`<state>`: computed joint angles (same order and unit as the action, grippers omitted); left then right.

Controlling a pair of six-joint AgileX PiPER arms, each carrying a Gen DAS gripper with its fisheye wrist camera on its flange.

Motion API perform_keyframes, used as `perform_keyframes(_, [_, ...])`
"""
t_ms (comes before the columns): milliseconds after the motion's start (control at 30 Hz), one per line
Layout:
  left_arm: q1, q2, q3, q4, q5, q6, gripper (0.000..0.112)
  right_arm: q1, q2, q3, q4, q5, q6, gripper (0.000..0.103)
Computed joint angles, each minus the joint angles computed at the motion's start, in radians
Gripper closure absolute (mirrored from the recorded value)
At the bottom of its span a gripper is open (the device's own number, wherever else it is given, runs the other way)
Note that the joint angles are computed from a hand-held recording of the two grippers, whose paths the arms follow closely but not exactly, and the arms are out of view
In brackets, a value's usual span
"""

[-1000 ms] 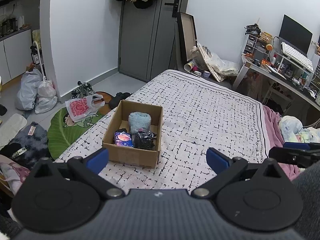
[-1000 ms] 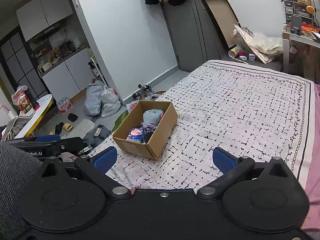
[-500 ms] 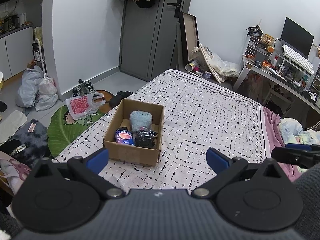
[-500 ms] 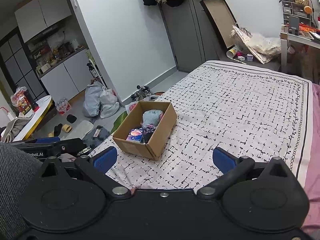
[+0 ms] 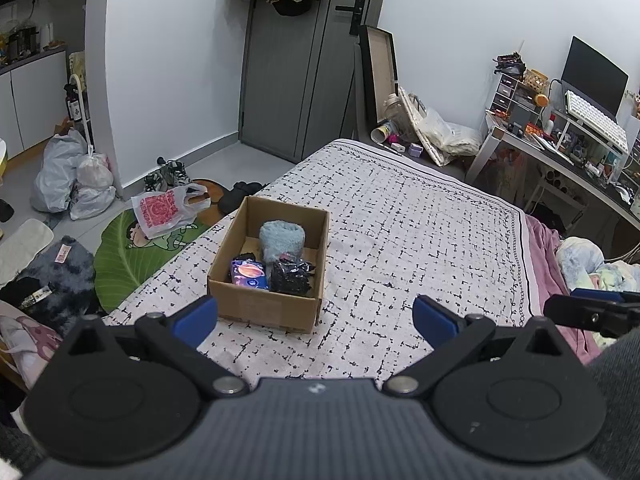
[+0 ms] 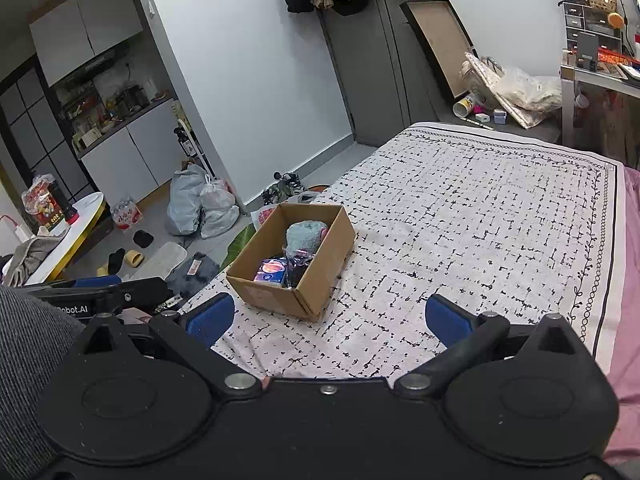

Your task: Organize soft objects

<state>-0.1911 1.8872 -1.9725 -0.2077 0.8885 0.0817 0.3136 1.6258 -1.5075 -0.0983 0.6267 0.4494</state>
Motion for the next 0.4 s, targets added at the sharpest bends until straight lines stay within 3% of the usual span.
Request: perform_keyframes(400, [0.005, -0.020, 0.038, -0.018, -0.037, 0.027, 0.009, 0.013, -0.005, 0.006, -0.038, -0.006, 0.042, 0.000])
